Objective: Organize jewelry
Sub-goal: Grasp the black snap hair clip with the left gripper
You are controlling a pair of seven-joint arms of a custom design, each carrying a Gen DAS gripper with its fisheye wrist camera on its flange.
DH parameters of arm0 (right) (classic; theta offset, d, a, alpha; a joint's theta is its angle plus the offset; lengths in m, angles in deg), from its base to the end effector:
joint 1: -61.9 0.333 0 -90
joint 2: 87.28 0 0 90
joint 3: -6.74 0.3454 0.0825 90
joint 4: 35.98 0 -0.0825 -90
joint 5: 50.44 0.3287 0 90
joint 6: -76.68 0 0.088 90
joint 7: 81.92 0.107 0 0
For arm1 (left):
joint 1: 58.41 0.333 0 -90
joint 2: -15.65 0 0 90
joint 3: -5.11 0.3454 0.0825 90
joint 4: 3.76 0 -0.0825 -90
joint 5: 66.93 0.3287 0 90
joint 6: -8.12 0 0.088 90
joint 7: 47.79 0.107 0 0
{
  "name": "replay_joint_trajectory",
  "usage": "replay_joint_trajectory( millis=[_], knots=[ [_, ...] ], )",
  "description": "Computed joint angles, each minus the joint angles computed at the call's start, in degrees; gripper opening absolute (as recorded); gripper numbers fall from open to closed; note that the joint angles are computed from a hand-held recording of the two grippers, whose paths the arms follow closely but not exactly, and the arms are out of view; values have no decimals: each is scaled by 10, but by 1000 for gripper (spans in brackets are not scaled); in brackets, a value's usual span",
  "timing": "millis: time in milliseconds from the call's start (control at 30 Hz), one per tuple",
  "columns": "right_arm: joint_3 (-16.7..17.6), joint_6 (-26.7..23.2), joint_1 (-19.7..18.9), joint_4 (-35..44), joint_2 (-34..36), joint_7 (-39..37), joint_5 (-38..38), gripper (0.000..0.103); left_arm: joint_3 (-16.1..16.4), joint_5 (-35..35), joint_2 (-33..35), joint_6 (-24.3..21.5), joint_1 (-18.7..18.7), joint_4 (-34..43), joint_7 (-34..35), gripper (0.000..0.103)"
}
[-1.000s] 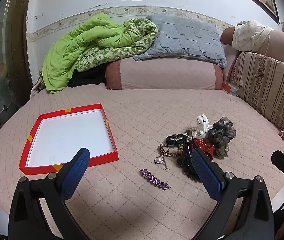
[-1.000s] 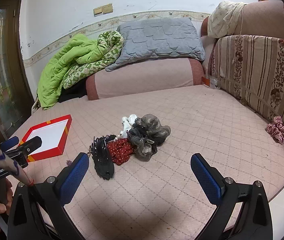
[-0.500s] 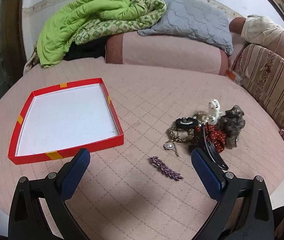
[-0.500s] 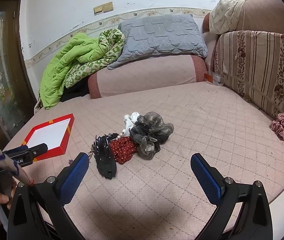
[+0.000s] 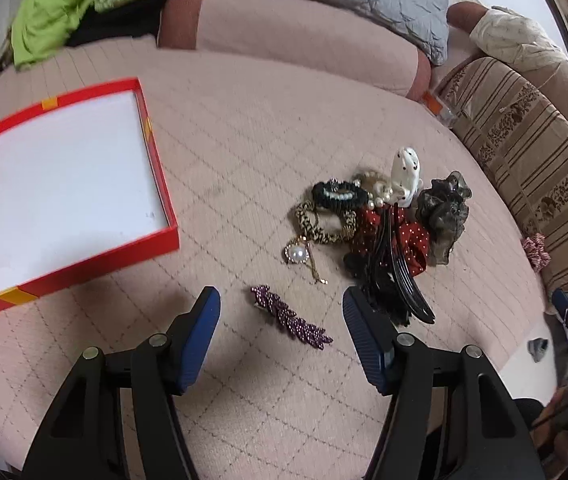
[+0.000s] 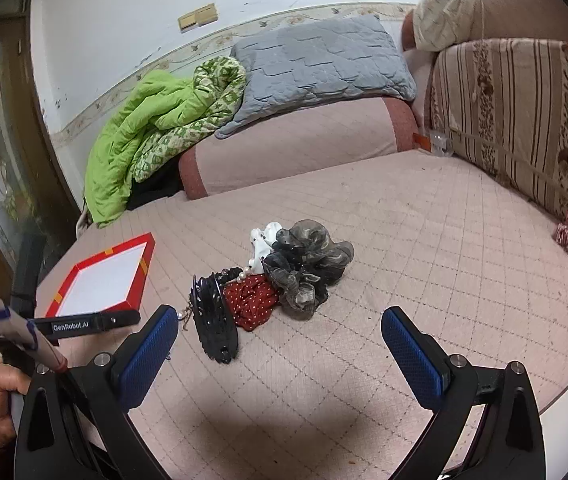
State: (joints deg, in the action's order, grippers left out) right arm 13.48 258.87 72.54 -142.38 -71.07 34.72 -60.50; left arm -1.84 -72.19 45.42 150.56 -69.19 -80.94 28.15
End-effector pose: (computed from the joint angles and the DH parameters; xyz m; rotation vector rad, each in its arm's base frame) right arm 0.6020 0.1946 0.5561 -1.5145 1.5232 -0.5437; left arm 0.6879 -0.1944 0.5408 -2.0200 1.9680 -0.8848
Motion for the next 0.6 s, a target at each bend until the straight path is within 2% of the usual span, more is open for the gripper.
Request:
replay_joint_trajectory(
  millis=[100,167,367,467,533,600],
  knots=[
    [33,-1,-28,4,4,-13,19,103,-19,-36,9,-24,17,14,14,59],
    [43,-3,-36,6,6,-21,26,103,-28,-58,16,-38,25,24,22,56],
    [45,-2,-37,3,4,-31,36,103,-19,-56,54,-83,9,78,0,46],
    [45,-2,-37,1,3,-34,39,103,-19,-52,73,-95,5,100,0,35],
    [44,-6,-36,4,4,-37,39,103,-15,-42,75,-79,-1,97,4,28],
    [43,-18,-32,12,7,-43,38,103,-13,-33,73,-59,-6,87,11,27]
  ],
)
